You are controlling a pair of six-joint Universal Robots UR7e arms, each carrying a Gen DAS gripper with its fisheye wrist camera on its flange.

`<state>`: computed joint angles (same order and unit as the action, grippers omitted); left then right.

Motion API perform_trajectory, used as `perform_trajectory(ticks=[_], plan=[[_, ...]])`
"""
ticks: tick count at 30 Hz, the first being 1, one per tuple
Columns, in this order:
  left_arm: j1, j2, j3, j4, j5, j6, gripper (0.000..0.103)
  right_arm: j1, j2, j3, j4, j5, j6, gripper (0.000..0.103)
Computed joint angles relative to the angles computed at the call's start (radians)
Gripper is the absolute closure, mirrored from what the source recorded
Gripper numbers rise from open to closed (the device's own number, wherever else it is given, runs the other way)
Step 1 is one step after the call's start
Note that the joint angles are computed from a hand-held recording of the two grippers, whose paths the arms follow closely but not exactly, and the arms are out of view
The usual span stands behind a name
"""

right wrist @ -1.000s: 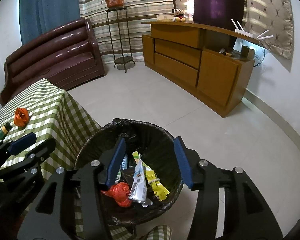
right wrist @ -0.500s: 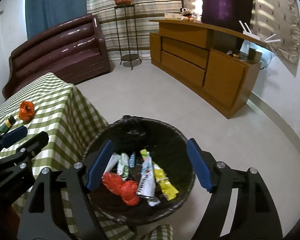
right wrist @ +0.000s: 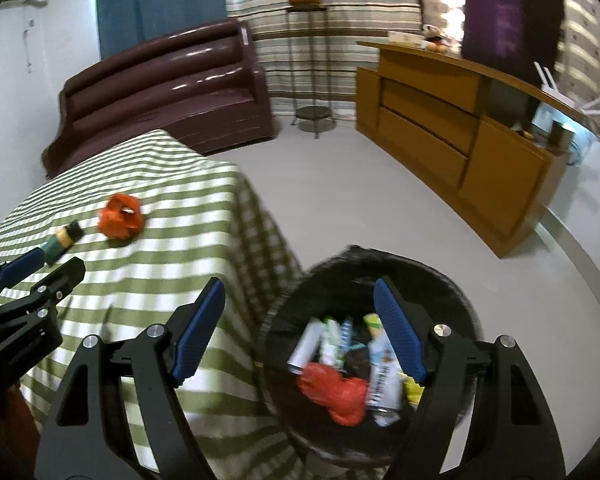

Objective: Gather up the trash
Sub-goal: 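Return both tools to the green can and orange bag on the bed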

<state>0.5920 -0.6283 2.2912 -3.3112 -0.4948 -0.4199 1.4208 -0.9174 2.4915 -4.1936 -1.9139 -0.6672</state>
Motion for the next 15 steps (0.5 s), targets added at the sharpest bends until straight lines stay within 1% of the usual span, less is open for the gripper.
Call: perform_trajectory(ticks=[6,11,13,15], plan=[[0.058,-0.05,0.033,-0.033,0.053,0.037,0.036,0.079,0.046,-0.054,0.05,-0.028,0.005,0.028],[0.11,-0.072,0.027,-0.057,0.072,0.105,0.036,0.13,0.085,-0.102,0.097,-0.052,0.017,0.028],[0.126,-0.076,0.019,-0.063,0.075,0.13,0.034,0.144,0.094,-0.121,0.124,-0.055,0.024,0.028],[0.143,-0.078,0.009,-0.08,0.072,0.172,0.033,0.157,0.102,-0.138,0.143,-0.06,0.027,0.028]])
